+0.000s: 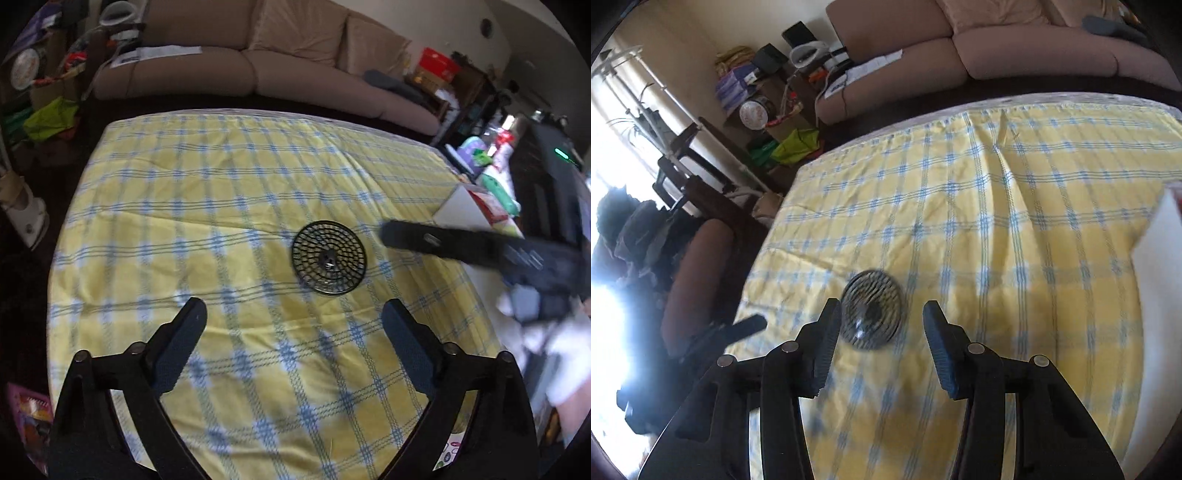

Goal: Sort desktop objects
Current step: 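Grasp the black round mesh strainer by its rim with the right tool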

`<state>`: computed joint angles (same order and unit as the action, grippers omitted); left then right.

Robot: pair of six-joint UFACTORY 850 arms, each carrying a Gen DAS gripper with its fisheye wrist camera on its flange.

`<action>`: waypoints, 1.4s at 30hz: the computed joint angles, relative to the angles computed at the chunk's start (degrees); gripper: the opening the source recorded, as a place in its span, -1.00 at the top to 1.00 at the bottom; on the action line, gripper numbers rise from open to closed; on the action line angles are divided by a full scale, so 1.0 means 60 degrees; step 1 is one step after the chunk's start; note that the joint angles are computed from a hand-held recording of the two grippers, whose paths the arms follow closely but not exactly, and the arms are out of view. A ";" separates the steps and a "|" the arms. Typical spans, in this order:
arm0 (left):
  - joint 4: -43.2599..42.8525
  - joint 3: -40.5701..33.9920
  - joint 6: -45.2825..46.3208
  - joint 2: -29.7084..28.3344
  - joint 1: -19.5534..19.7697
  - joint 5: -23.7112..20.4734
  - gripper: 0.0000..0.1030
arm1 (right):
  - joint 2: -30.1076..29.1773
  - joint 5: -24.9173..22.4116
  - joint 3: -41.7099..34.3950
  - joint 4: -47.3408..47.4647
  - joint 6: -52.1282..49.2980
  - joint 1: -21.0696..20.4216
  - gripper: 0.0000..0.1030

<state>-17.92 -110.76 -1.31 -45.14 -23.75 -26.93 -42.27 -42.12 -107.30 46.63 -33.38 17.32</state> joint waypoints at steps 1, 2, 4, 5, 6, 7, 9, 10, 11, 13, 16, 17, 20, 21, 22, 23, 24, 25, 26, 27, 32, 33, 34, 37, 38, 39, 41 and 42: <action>-0.0404 0.0024 0.0584 -0.0040 0.0002 0.0087 -0.83 | -0.0251 -0.0186 -0.0322 -0.0133 0.0088 0.0010 0.06; -0.0434 -0.0072 0.0767 -0.0113 -0.0001 0.0005 -0.80 | -0.0365 -0.0250 -0.0473 -0.0350 0.0241 0.0022 0.06; -0.0461 -0.0166 0.1048 -0.0186 -0.0016 0.0035 -0.79 | -0.0649 -0.0592 -0.0781 -0.0275 0.0246 -0.0011 0.06; -0.0688 -0.0190 0.1266 -0.0215 -0.0002 0.0038 -0.79 | -0.0736 -0.0704 -0.0873 -0.0255 0.0315 -0.0019 0.06; -0.0935 -0.0259 0.1385 -0.0265 0.0042 -0.0037 -0.79 | -0.0819 -0.0820 -0.0964 -0.0185 0.0353 -0.0027 0.09; -0.1387 -0.0266 0.1641 -0.0285 0.0107 -0.0093 -0.80 | -0.0891 -0.0998 -0.1040 0.0010 0.0290 -0.0035 0.12; -0.2138 -0.0262 0.2301 -0.0307 0.0223 -0.0319 -0.83 | -0.1054 -0.1623 -0.1323 0.0450 0.0175 -0.0026 0.14; -0.2075 -0.0306 0.2363 -0.0327 0.0245 -0.0458 -0.83 | -0.1100 -0.1946 -0.1471 0.0830 -0.0015 -0.0016 0.14; -0.1953 -0.0263 0.2500 -0.0287 0.0261 -0.0537 -0.83 | -0.1030 -0.2138 -0.1455 0.1297 -0.0320 0.0004 0.14; -0.1567 0.0020 0.2398 -0.0075 0.0272 -0.0338 -0.87 | -0.0994 -0.2676 -0.1564 0.2194 -0.0878 0.0050 0.14; -0.2788 0.0541 0.3058 0.0272 0.0547 -0.0143 -0.94 | -0.0938 -0.3368 -0.1931 0.2629 -0.1160 0.0231 0.14; -0.3170 0.0673 0.3195 0.0363 0.0648 -0.0119 -0.94 | -0.0968 -0.3499 -0.2046 0.2618 -0.1080 0.0270 0.14; -0.3592 0.0908 0.3382 0.0529 0.0839 -0.0062 -0.94 | -0.0695 -0.2748 -0.1926 0.1832 -0.0652 0.0405 0.14; -0.3740 0.0935 0.3482 0.0543 0.0901 -0.0116 -0.94 | -0.0573 -0.2360 -0.1797 0.1487 -0.0481 0.0431 0.14; -0.3897 0.0919 0.3596 0.0522 0.0965 -0.0215 -0.93 | -0.0499 -0.1937 -0.1709 0.1004 -0.0162 0.0466 0.13; -0.3965 0.0866 0.3616 0.0478 0.1016 -0.0313 -0.86 | -0.0456 -0.1689 -0.1596 0.0682 0.0098 0.0447 0.13; -0.3895 0.0777 0.3484 0.0405 0.1053 -0.0417 -0.80 | -0.0489 -0.1645 -0.1551 0.0487 0.0345 0.0410 0.13; -0.3877 0.0699 0.3442 0.0337 0.1059 -0.0493 -0.53 | -0.0562 -0.1640 -0.1518 0.0184 0.0730 0.0362 0.13; -0.3843 0.0636 0.3464 0.0288 0.1058 -0.0580 -0.19 | -0.0634 -0.1685 -0.1499 0.0018 0.0999 0.0325 0.13; -0.3443 0.0422 0.3180 0.0151 0.1013 -0.0658 -0.08 | -0.0660 -0.1719 -0.1399 0.0032 0.1047 0.0287 0.13; -0.2169 -0.0093 0.2274 -0.0275 0.0712 -0.0985 -0.04 | -0.0921 -0.1804 -0.1201 -0.0005 0.1316 0.0193 0.20; -0.1926 -0.0107 0.1975 -0.0289 0.0659 -0.0942 -0.04 | -0.0985 -0.1837 -0.1238 -0.0003 0.1436 0.0186 0.23; -0.1906 -0.0111 0.1814 -0.0297 0.0639 -0.0828 -0.02 | -0.1048 -0.1887 -0.1197 0.0139 0.1582 0.0166 0.31; -0.1753 -0.0099 0.1305 -0.0307 0.0612 -0.0720 0.12 | -0.1137 -0.2016 -0.1150 0.0687 0.1442 0.0032 0.40; -0.1744 -0.0067 0.1294 -0.0305 0.0602 -0.0597 0.14 | -0.1179 -0.2054 -0.1215 0.0741 0.1431 0.0050 0.40; -0.1739 -0.0062 0.1284 -0.0310 0.0601 -0.0543 0.16 | -0.1251 -0.2153 -0.1354 0.0721 0.1463 0.0073 0.41; -0.2195 0.0007 0.1772 -0.0312 0.0626 -0.0371 0.42 | -0.1315 -0.2287 -0.1487 0.0678 0.1379 0.0116 0.41; -0.2492 -0.0009 0.2098 -0.0348 0.0647 -0.0390 0.52 | -0.1343 -0.2355 -0.1533 0.0694 0.1320 0.0124 0.41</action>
<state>-32.87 -110.81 11.28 -47.23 -19.87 -29.27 -50.33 -56.25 -116.50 50.80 -25.47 18.06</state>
